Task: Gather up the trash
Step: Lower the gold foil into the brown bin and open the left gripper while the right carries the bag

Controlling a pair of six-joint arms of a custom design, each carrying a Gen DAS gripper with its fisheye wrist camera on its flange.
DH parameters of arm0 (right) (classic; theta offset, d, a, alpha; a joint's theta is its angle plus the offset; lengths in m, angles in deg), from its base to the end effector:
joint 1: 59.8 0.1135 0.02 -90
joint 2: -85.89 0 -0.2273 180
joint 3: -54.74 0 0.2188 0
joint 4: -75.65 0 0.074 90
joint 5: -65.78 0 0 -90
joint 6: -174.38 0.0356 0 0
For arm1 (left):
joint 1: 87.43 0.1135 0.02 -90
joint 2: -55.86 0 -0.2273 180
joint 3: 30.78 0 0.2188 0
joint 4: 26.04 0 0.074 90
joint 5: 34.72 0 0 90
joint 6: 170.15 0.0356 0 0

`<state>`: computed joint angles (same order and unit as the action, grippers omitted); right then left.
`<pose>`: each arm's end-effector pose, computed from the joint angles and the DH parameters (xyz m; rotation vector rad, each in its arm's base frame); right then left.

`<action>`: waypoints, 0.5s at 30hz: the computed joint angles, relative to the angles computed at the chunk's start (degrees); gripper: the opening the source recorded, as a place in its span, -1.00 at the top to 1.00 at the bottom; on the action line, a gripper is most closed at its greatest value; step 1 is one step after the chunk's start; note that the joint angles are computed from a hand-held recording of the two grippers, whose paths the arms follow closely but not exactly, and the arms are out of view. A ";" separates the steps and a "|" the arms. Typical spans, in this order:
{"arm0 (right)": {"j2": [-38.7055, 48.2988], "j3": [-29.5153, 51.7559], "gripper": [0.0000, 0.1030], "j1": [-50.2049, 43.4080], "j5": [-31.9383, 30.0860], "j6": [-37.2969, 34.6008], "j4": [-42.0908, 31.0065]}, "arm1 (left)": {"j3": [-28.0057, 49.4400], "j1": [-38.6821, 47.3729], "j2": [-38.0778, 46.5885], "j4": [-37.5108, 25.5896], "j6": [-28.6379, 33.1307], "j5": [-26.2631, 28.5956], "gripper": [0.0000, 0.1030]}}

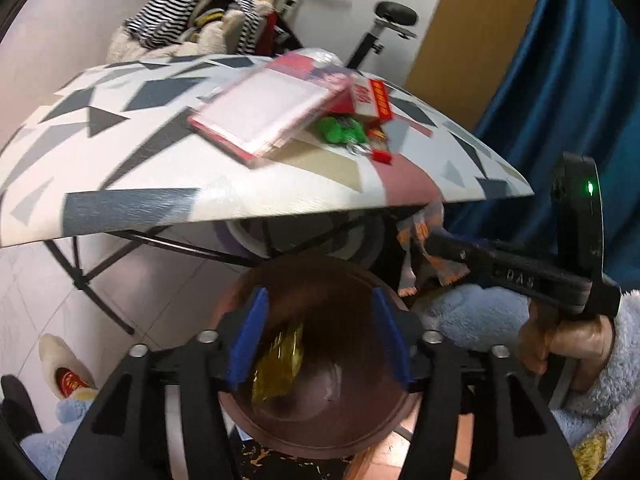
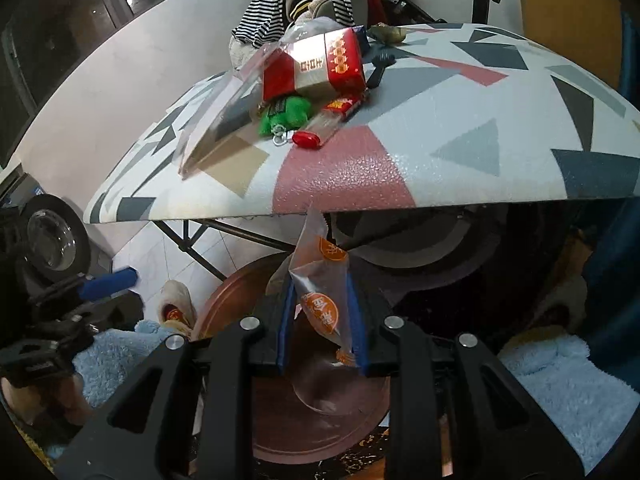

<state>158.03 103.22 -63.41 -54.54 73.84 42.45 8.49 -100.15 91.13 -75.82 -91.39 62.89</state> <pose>0.2087 0.0048 0.1543 -0.3453 2.4343 0.5692 0.1247 -0.0330 0.1817 0.0954 2.3882 -0.3569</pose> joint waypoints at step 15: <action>9.69 0.24 0.33 10.11 6.54 -1.00 4.76 | 0.98 8.64 -7.98 -4.20 -2.10 -11.85 -0.75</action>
